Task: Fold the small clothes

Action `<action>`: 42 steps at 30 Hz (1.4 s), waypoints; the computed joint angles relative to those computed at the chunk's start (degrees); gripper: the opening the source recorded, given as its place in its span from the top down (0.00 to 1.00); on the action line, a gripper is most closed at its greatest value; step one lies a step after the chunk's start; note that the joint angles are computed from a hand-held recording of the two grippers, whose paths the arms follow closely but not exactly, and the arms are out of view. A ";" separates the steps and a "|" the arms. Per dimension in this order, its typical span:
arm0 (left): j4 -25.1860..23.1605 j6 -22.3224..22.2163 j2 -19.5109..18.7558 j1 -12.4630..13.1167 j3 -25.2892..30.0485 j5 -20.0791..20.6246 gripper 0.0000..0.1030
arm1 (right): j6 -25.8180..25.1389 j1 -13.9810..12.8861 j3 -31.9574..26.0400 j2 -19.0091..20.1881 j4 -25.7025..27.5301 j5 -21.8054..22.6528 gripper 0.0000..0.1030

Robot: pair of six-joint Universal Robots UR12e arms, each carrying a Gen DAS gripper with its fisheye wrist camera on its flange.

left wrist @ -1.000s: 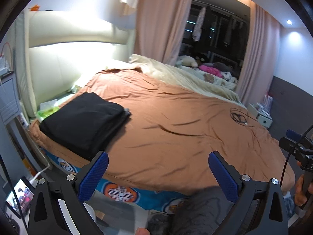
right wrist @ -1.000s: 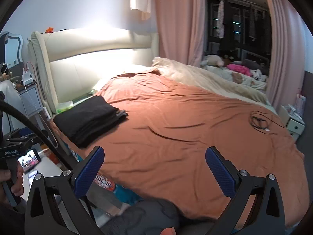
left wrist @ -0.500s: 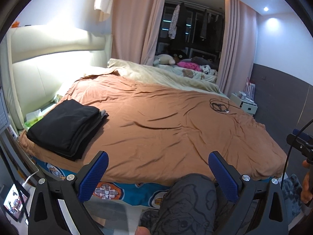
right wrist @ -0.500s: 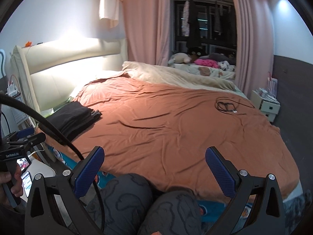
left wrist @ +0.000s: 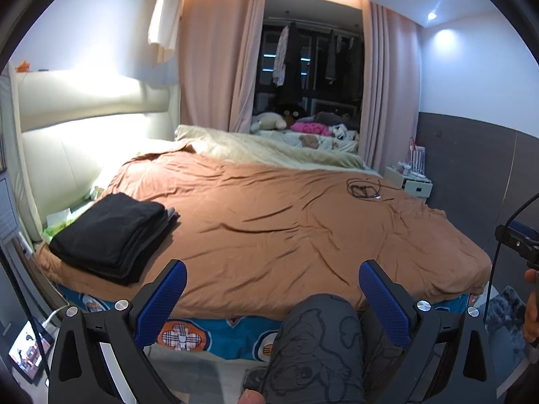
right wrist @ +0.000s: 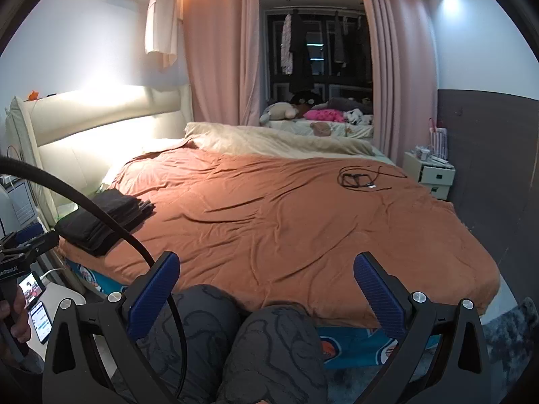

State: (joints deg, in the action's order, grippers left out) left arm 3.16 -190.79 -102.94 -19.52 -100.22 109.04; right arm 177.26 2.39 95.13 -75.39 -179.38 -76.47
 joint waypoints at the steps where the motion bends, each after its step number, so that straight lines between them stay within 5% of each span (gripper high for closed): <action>1: 0.32 0.13 0.00 -0.07 -0.11 -0.06 0.00 | 0.07 -0.08 0.50 -0.13 -0.72 -0.11 0.00; 16: 4.03 1.66 -0.11 -1.58 -0.54 1.44 0.00 | 2.53 0.83 4.46 -0.25 -8.28 -2.88 0.00; 42: 4.78 2.73 -0.04 -2.31 -0.51 1.87 0.00 | 3.61 -0.68 6.30 -0.47 -10.54 -1.07 0.00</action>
